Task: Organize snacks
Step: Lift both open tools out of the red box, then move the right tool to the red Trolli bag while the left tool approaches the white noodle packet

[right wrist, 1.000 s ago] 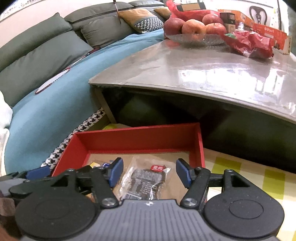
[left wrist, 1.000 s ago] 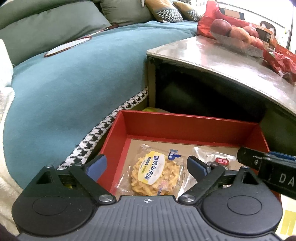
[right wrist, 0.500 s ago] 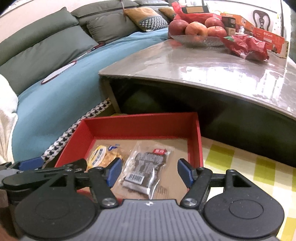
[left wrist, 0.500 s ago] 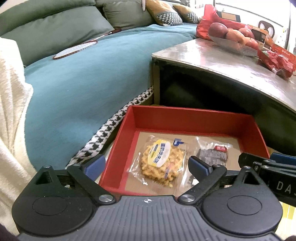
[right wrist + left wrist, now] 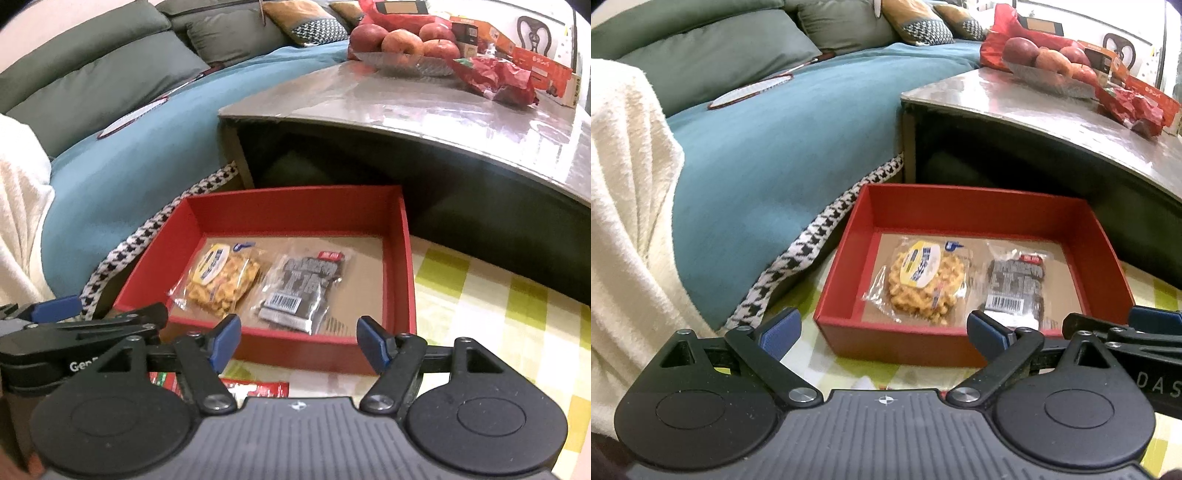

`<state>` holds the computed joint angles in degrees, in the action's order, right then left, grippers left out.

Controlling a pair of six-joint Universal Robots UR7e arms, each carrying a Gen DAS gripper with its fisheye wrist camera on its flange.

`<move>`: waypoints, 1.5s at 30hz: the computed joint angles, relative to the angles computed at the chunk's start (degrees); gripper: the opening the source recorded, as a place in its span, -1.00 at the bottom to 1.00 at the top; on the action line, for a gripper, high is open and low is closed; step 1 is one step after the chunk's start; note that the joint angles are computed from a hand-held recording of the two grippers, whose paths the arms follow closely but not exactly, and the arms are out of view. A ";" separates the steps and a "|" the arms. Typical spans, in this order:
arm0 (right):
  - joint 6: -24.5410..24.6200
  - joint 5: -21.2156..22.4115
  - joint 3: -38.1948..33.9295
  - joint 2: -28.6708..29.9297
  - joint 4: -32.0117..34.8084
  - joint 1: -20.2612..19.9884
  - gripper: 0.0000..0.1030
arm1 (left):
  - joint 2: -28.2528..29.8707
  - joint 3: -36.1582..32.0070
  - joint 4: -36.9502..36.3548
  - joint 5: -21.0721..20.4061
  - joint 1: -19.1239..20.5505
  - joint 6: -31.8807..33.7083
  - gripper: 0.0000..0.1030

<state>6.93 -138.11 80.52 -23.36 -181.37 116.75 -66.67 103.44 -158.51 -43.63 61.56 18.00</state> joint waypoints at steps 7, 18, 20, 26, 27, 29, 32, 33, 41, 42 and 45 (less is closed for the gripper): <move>0.98 0.10 1.89 -0.56 1.12 1.02 0.43 | -2.53 2.43 0.38 0.74 -0.12 -0.11 0.92; 4.34 0.65 5.03 -1.79 5.41 2.83 0.48 | -7.72 6.78 1.62 2.00 -0.54 -0.16 0.93; 6.17 1.01 5.79 -2.35 7.53 2.95 0.48 | -8.80 7.42 2.39 2.19 -0.44 -0.34 0.93; 10.83 3.81 9.31 -4.68 9.42 2.92 0.48 | -11.95 9.00 5.16 2.16 -0.19 -1.28 0.94; 11.51 4.56 9.80 -5.03 9.45 2.87 0.48 | -12.50 9.12 5.96 2.00 -0.12 -1.64 0.95; 12.73 6.03 11.04 -5.86 9.67 2.73 0.47 | -13.37 9.34 7.54 1.88 0.06 -2.38 0.96; 14.54 6.42 11.96 -6.30 10.25 2.61 0.47 | -14.24 9.65 9.23 1.87 0.23 -3.23 0.96; 15.15 6.56 12.17 -6.45 10.62 2.53 0.47 | -14.49 9.86 9.28 1.96 0.19 -3.17 0.96; 19.40 9.70 14.71 -8.29 10.38 1.76 0.40 | -15.60 9.66 14.06 2.29 0.65 -5.79 0.96; 20.28 10.95 15.20 -8.69 10.25 1.38 0.40 | -15.65 9.73 14.15 2.44 0.64 -5.81 0.96; 22.44 14.14 17.06 -9.88 8.65 0.36 0.40 | -15.90 9.90 14.71 2.75 0.64 -6.18 0.96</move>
